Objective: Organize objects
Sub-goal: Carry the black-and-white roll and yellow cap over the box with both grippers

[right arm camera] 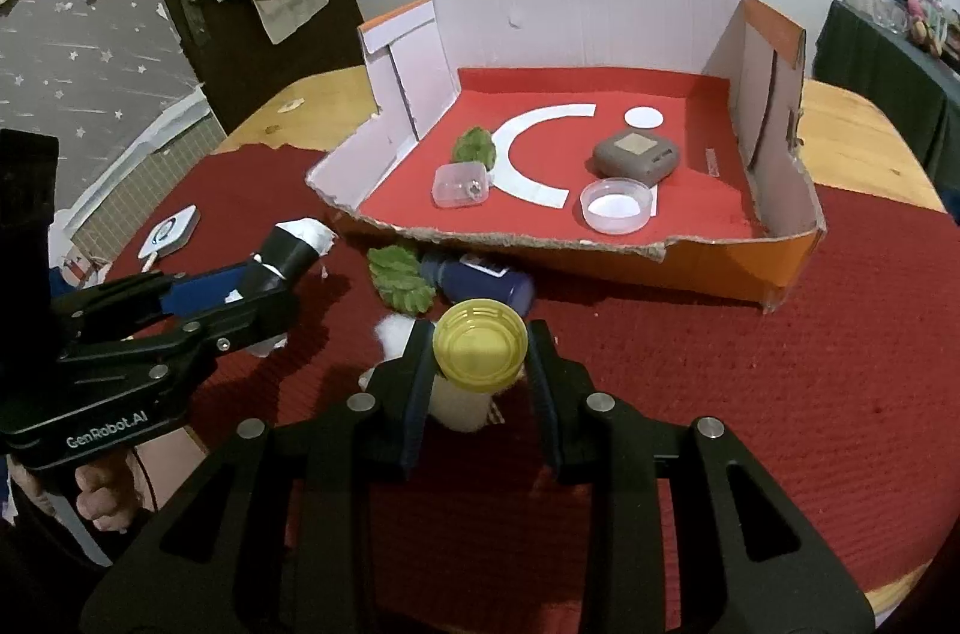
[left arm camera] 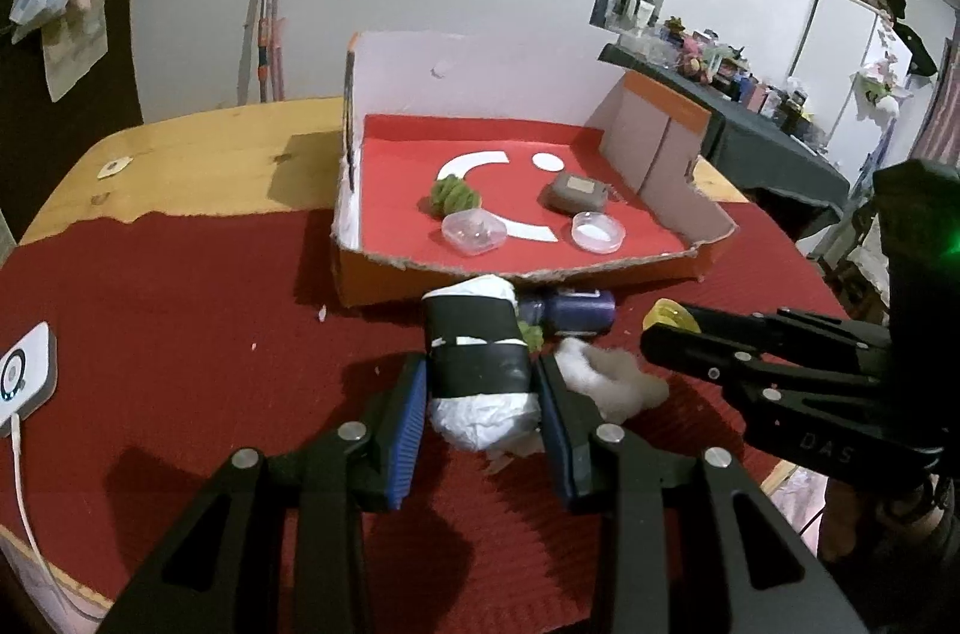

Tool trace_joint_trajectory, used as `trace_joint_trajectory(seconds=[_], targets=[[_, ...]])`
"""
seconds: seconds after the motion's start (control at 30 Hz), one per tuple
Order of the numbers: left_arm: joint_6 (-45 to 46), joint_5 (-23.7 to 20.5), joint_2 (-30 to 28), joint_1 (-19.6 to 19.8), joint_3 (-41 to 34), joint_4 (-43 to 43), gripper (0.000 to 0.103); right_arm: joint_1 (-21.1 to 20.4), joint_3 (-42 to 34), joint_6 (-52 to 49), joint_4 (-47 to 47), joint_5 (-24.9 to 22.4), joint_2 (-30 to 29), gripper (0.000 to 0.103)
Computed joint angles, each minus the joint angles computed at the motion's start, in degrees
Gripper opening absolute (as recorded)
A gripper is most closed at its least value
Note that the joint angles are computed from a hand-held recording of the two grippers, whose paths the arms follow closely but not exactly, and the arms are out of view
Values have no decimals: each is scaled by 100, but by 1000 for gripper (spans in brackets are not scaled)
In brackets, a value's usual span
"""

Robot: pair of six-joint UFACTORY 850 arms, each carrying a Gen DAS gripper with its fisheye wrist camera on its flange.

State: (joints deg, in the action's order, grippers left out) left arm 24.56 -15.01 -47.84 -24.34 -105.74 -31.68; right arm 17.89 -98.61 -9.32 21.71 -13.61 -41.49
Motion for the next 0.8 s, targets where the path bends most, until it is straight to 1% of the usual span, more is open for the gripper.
trace_joint_trajectory(seconds=[0.17, 0.27, 0.3, 0.37, 0.6, 0.8], targets=[[322, -190, -117, 24, -277, -304, 37, -24, -71, -229, 143, -35, 18, 29], [293, -301, -221, 37, -508, -230, 37, -60, -159, -572, 443, -114, 7, 29], [282, -345, -259, 40, -588, -204, 37, -88, -224, -848, 715, -189, -11, 29], [170, -468, -378, 39, -823, -36, 37, -121, -354, -1051, 876, -310, -51, 29], [-128, -934, -796, 21, -1637, 447, 37, -206, -926, -690, 337, -734, -307, 29], [-472, -1518, -1314, 21, -2581, 831, 37, -299, -1402, -584, 238, -1125, -576, 29]])
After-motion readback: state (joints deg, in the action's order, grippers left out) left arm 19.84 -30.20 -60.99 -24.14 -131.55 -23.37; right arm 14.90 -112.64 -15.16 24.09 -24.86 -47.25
